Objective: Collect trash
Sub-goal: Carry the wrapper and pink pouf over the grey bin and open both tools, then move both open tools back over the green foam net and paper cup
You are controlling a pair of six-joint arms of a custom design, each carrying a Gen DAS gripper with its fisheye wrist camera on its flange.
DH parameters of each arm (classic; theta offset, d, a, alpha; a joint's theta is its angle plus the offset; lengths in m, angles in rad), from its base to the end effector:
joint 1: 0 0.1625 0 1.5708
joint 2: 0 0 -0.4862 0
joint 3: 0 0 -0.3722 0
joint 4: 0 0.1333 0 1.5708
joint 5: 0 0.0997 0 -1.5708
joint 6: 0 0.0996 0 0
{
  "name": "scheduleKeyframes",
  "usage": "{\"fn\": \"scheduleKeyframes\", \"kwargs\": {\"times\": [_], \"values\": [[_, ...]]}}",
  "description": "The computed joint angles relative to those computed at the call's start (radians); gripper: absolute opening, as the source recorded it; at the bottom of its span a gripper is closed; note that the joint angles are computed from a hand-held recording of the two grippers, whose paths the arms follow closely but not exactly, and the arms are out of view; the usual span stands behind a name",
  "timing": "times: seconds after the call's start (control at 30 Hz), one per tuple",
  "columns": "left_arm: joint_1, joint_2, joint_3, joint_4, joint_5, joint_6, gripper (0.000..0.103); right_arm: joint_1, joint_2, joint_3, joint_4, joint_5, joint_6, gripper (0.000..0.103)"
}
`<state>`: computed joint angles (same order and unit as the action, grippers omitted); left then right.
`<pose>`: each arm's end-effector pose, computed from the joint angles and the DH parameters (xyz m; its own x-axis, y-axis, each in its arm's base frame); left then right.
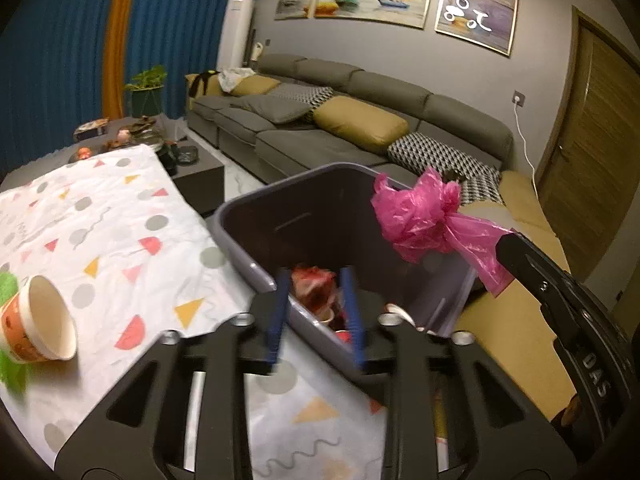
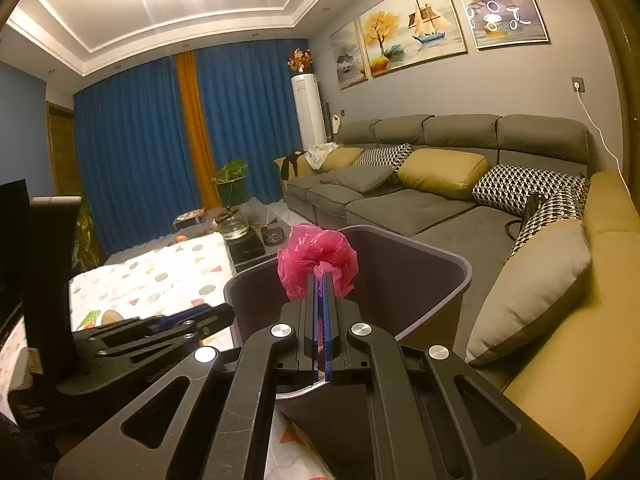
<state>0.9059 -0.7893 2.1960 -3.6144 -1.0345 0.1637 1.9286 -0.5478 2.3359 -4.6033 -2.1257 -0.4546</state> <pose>-0.1847 -0.5341 0.1309 -0.7716 0.3904 -0.5022 0.6302 0.5768 -0.5198 0.2322 -0.3903 0.1196 -0.8230 0.0207 0.5677 -0.5272 0.3444 -0.7768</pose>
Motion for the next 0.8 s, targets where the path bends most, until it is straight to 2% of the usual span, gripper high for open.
{"fn": "scheduleKeyframes", "kwargs": {"times": [0.1, 0.2, 0.47, 0.5, 0.53, 0.6, 0.67, 0.8], "values": [[-0.006, -0.007, 0.038, -0.085, 0.044, 0.012, 0.063, -0.010, 0.000, -0.004, 0.010, 0.006, 0.002, 0.003], [-0.016, -0.021, 0.073, -0.137, 0.096, 0.018, 0.076, -0.017, 0.005, -0.013, 0.027, 0.010, 0.008, 0.003], [-0.046, -0.085, 0.194, -0.297, 0.211, 0.060, 0.090, -0.023, 0.004, -0.022, 0.044, 0.005, 0.005, 0.006], [-0.050, -0.093, 0.210, -0.317, 0.225, 0.066, 0.091, -0.022, 0.007, -0.020, 0.035, 0.003, 0.005, 0.014], [-0.055, -0.098, 0.222, -0.333, 0.243, 0.069, 0.092, -0.017, 0.010, -0.018, 0.024, -0.004, 0.007, 0.031], [-0.065, -0.104, 0.243, -0.366, 0.283, 0.071, 0.093, -0.009, 0.021, -0.010, -0.011, -0.002, 0.015, 0.046], [-0.072, -0.112, 0.266, -0.398, 0.319, 0.073, 0.093, 0.003, 0.026, 0.001, -0.021, -0.012, 0.022, 0.046], [-0.083, -0.134, 0.308, -0.450, 0.382, 0.069, 0.096, 0.027, 0.042, 0.019, -0.021, -0.010, 0.051, 0.054]]}}
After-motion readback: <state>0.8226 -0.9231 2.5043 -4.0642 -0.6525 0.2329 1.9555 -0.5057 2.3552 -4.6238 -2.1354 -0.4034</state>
